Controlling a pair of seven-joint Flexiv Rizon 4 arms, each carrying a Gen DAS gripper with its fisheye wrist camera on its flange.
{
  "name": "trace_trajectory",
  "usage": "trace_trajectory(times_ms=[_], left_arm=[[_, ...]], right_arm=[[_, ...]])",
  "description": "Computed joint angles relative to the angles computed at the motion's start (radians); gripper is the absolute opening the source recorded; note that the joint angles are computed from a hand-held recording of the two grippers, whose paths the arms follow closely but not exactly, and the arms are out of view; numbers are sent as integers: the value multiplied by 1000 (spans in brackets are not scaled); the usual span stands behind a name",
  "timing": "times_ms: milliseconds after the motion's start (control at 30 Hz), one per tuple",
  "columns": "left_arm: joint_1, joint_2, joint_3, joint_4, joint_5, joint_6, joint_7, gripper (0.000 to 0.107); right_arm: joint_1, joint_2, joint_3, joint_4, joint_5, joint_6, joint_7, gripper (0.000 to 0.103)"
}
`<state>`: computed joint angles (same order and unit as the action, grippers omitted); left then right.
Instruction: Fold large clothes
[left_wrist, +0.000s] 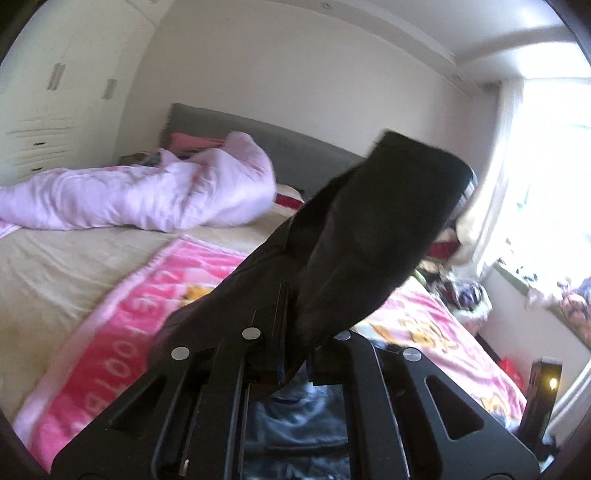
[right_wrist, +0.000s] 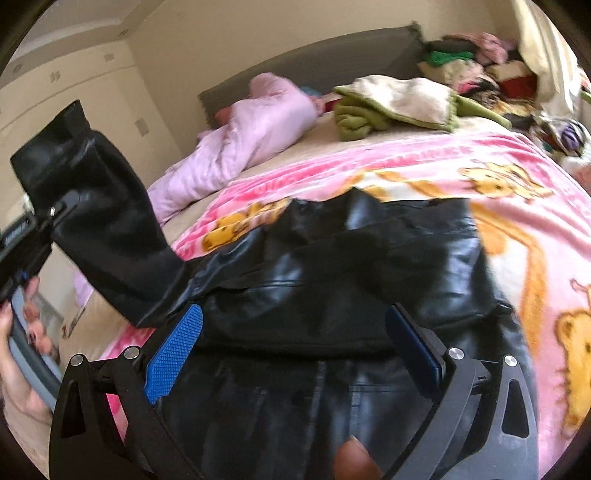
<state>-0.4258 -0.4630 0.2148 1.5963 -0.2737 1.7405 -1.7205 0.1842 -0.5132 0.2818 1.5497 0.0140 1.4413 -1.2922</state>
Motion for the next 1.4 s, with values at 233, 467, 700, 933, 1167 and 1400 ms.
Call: trace_trajectory(times_ms=[233, 467, 700, 933, 1167, 1400], left_arm=[[-1, -60, -53, -70, 61, -82, 53, 2], [-11, -127, -70, -144, 170, -268, 60, 3], [-19, -185, -93, -210, 287, -443, 66, 10], [4, -176, -155, -210, 381, -560, 120, 93], [83, -117, -280, -103, 284, -525, 268, 94], [276, -39, -473, 75, -13, -346, 399, 94]], right_arm=[[30, 43, -142, 79, -29, 59, 176, 99], [-10, 45, -153, 96, -48, 36, 285, 99], [-52, 25, -110, 75, -39, -2, 301, 99], [-134, -25, 24, -17, 47, -100, 199, 99], [-206, -97, 174, -170, 250, -306, -2, 99], [-183, -170, 187, -304, 401, -444, -70, 68]])
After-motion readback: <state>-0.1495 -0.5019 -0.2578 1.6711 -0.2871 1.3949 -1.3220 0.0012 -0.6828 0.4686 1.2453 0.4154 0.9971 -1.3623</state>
